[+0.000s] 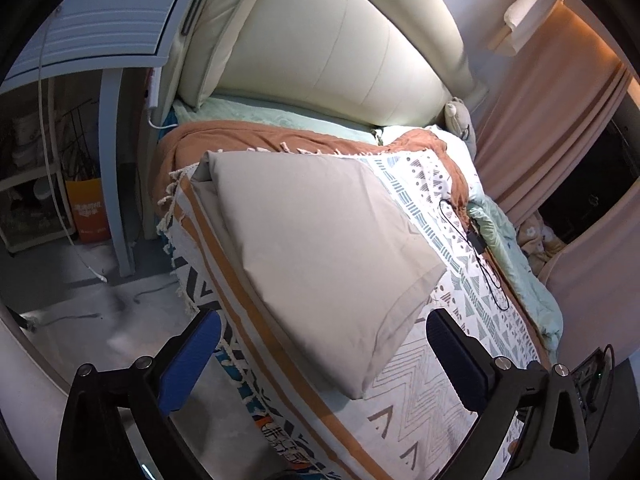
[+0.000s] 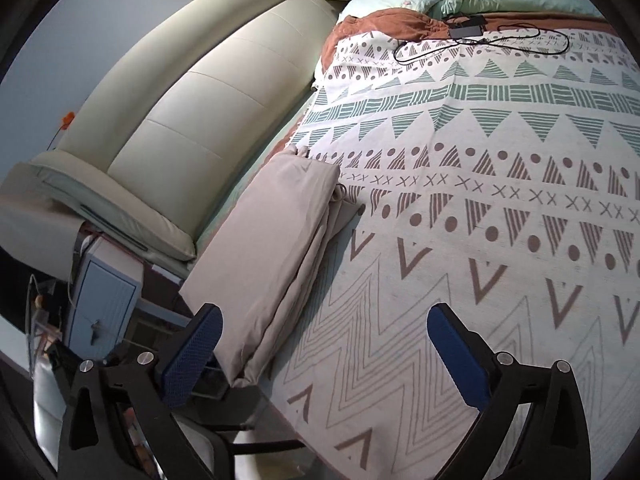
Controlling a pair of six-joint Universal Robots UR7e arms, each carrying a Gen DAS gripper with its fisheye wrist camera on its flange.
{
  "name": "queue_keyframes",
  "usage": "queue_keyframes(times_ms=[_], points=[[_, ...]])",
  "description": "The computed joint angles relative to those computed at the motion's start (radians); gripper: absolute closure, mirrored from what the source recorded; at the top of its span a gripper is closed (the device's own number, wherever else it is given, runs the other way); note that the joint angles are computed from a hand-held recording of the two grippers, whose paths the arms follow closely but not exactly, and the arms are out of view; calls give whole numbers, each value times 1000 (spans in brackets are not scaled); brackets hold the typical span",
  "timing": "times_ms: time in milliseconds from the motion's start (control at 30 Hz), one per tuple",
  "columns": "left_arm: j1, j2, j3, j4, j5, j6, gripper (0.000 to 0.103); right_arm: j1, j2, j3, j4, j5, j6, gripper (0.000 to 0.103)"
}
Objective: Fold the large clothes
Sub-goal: 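Open both tools and release the folded jacket on the bed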
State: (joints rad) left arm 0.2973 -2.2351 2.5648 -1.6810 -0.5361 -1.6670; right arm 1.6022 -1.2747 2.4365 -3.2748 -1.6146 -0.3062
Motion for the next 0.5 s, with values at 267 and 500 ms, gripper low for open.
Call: queue_keyframes(times_ms=[267, 500], points=[[-157, 43, -29, 87, -13, -92, 0, 5, -272, 146, 27, -52, -58, 0], [-298, 96, -59, 175, -51, -150, 0, -10, -542, 252, 117, -72, -97, 0]])
